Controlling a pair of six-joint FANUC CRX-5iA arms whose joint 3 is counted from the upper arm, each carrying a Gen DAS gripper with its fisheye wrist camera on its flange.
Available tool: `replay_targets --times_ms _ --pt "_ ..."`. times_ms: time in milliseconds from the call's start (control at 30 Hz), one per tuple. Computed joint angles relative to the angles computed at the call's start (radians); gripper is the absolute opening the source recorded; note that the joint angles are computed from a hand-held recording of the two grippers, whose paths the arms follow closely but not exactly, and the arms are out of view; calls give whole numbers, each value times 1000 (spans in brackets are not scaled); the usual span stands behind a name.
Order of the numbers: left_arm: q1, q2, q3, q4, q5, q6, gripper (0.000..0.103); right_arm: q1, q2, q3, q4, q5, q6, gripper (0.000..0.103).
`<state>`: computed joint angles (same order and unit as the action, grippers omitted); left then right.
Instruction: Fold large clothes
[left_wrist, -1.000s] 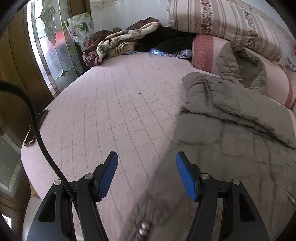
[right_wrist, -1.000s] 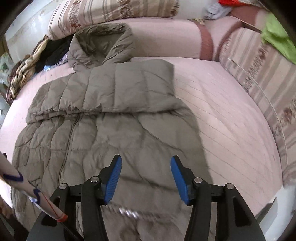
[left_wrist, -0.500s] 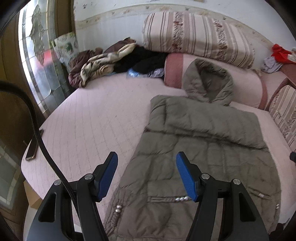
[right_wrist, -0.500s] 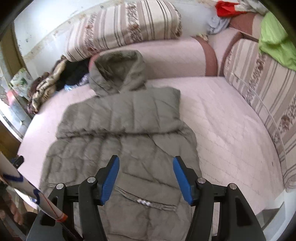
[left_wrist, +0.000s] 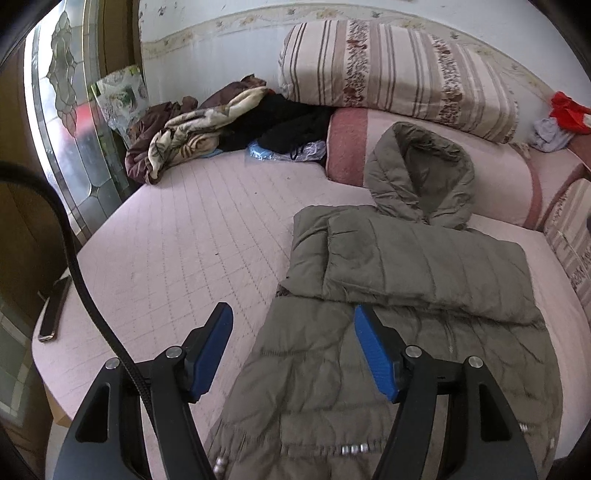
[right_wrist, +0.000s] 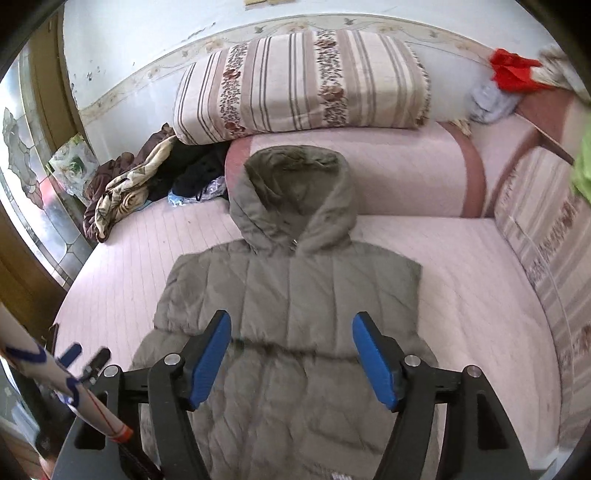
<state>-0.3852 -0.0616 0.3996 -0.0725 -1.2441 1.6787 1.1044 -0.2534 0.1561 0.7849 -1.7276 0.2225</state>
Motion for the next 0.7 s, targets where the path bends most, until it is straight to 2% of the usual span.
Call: replay_targets --times_ms 67,233,333,400,467,533,700 --pt "8 37 8 14 11 17 67 -95 35 36 -48 70 42 73" --pt "15 94 -4 18 51 29 67 -356 139 144 -244 313 139 74" --pt "18 100 -38 -2 89 34 67 -483 249 256 -338 393 194 79" --pt "23 127 -25 -12 69 38 67 -549 340 353 -372 417 227 82" --pt "51 161 -8 38 42 29 67 -601 437 463 -385 418 256 86" --pt "75 174 -12 81 48 28 67 -643 546 595 -382 391 271 87" --pt "96 201 2 81 40 54 67 -725 800 951 -419 293 305 89"
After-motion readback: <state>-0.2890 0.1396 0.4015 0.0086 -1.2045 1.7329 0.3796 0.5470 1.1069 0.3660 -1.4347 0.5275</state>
